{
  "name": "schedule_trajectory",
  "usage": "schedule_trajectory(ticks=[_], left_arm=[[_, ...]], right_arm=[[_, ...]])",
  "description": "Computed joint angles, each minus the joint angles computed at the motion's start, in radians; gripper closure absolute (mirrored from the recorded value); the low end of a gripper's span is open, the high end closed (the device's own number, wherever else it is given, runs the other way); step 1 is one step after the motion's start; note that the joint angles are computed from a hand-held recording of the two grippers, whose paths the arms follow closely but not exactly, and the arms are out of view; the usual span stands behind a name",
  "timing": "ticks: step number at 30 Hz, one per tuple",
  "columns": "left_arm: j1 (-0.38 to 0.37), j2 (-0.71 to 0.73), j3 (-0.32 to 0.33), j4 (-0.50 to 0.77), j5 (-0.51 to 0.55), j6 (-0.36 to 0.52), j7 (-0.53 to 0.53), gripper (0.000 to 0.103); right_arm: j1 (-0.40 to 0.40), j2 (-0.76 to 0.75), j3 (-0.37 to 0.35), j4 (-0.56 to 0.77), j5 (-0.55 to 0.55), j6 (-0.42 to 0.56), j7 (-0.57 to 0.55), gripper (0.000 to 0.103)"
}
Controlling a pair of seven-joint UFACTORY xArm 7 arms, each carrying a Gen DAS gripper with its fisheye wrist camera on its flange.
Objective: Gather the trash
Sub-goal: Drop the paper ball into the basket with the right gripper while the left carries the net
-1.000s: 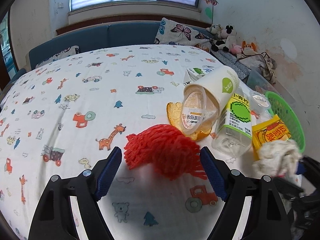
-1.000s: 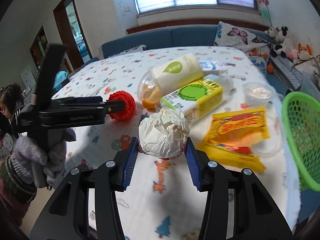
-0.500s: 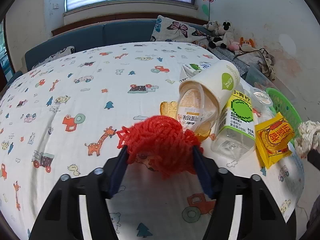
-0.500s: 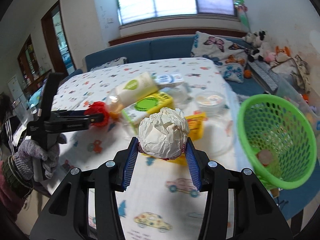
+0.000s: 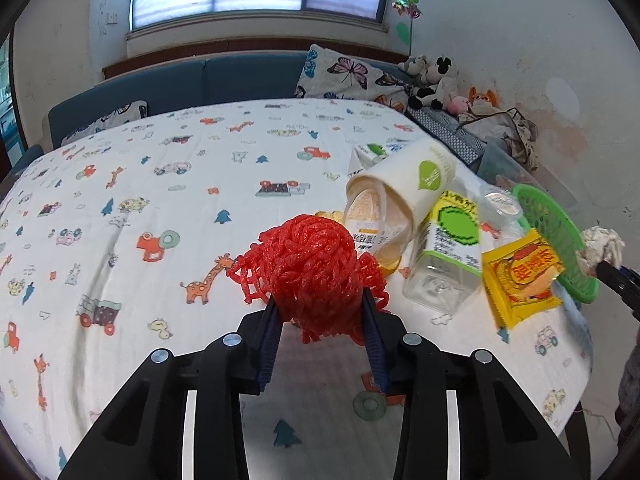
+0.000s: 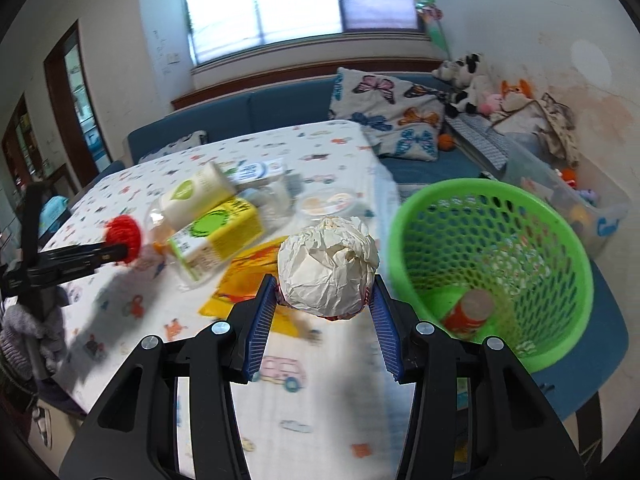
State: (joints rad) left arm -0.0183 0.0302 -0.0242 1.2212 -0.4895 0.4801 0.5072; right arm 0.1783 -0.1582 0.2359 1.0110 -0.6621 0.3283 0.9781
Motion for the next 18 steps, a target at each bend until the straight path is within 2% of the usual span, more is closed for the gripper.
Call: schedule_trajectory(ticks=[5,12,18], left_arm=[[-0.007,-0.055,0.006,-0.018,-0.053,0.002,0.05,0.066],[-0.059,-0.086,0.004,0.014,-0.11,0.032,0.114,0.066],[-0.104,-0.047,-0.028,0.084,-0.085,0.053,0.106,0.066]], right_arm=[[-0.036,-0.031,-0.012,-0.03,-0.017,0.031,0.021,0.055],[-0.078,-0.034,-0.032,-0.057,-0.012,0.059,0.019,0.054],[-0.107,-0.045,-0.053,-0.094,0.008,0.044,0.005,0.053]])
